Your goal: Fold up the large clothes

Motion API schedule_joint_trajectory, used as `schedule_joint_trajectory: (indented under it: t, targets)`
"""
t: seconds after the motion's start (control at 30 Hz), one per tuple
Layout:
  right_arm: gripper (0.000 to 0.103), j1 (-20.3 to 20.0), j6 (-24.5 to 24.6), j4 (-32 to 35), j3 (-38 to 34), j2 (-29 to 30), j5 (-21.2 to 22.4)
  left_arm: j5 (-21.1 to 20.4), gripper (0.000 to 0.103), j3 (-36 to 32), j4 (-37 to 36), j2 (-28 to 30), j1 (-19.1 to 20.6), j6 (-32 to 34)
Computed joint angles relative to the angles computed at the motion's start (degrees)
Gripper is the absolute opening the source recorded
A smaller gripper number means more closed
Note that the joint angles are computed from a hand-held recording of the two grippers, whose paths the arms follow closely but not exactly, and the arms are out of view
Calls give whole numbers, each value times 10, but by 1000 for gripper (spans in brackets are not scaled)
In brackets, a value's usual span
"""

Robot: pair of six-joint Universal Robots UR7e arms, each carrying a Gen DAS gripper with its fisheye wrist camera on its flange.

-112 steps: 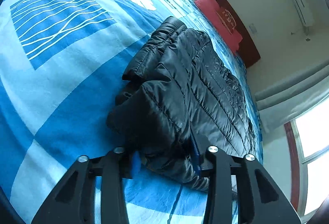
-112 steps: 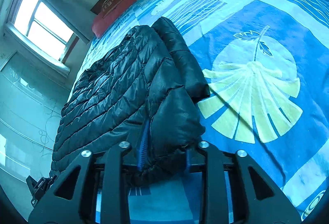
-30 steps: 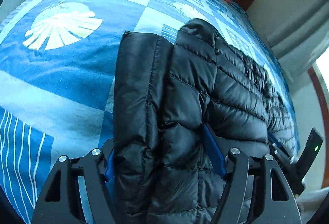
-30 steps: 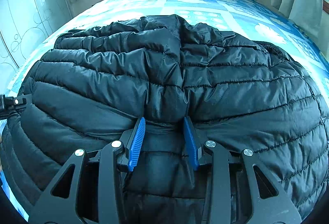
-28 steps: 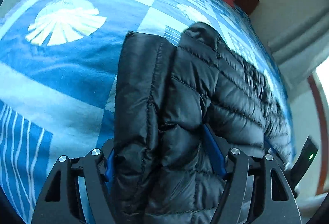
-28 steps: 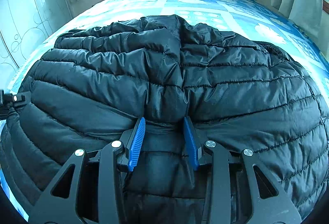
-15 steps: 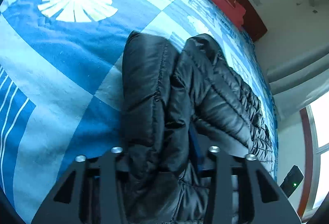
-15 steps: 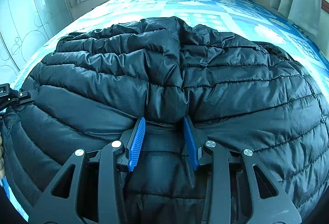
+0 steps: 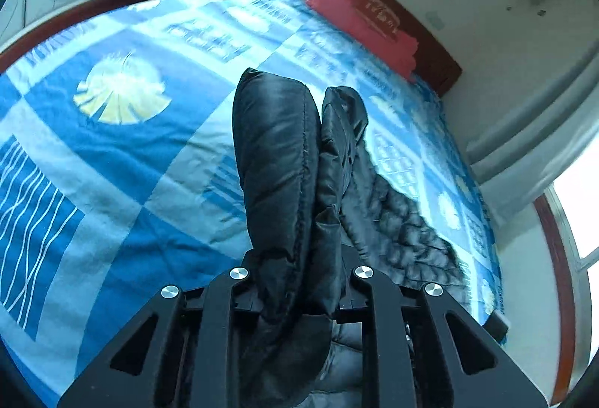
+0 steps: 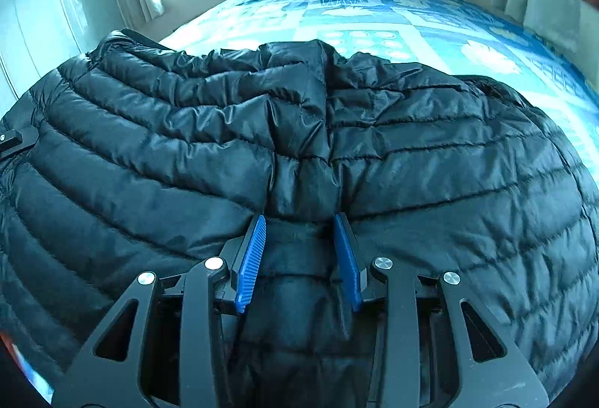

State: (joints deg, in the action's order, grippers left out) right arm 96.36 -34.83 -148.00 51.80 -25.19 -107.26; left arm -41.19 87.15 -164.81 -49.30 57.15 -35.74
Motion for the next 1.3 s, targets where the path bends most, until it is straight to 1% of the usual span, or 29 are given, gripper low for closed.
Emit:
schedule_joint_trajectory:
  t: [0.17, 0.2, 0.23, 0.27, 0.37, 0.5, 0.57, 0.6, 0.73, 0.8, 1.0, 1.07, 1.17, 1.27, 1.3]
  targets:
    - [39, -8, -7, -17, 51, -58, 22, 20, 20, -51, 21, 33, -31, 29]
    - [40, -11, -6, -19, 60, -68, 26, 25, 20, -67, 25, 46, -40, 39]
    - [46, -14, -4, -20, 66, -77, 30, 28, 20, -78, 28, 54, -45, 48]
    - [49, -19, -2, -23, 73, -89, 34, 31, 20, -95, 35, 67, -51, 60]
    - [49, -30, -6, -25, 83, -110, 35, 31, 20, -137, 52, 100, -64, 81]
    - [49, -44, -8, -26, 85, -127, 37, 21, 20, -211, 85, 156, -72, 91]
    - [49, -49, -10, -45, 105, -141, 35, 16, 20, -247, 104, 184, -76, 100]
    - [49, -52, -10, -53, 116, -148, 35, 12, 20, -269, 114, 201, -78, 105]
    - [49, -65, -4, -60, 119, -162, 32, -11, 20, -347, 155, 258, -79, 121]
    - [49, -72, -4, -62, 122, -169, 31, -30, 20, -388, 182, 289, -77, 120]
    - [49, -95, 6, -64, 139, -195, 28, -51, 20, -491, 268, 372, -70, 107]
    - [49, -101, 12, -62, 139, -198, 27, -53, 20, -508, 283, 388, -67, 106]
    - [49, -106, 16, -60, 142, -203, 29, -37, 20, -510, 289, 396, -72, 111]
    - [49, -110, 17, -61, 141, -206, 35, -34, 25, -511, 301, 394, -80, 106]
    - [50, -110, 18, -60, 140, -206, 36, -35, 28, -503, 297, 389, -83, 103]
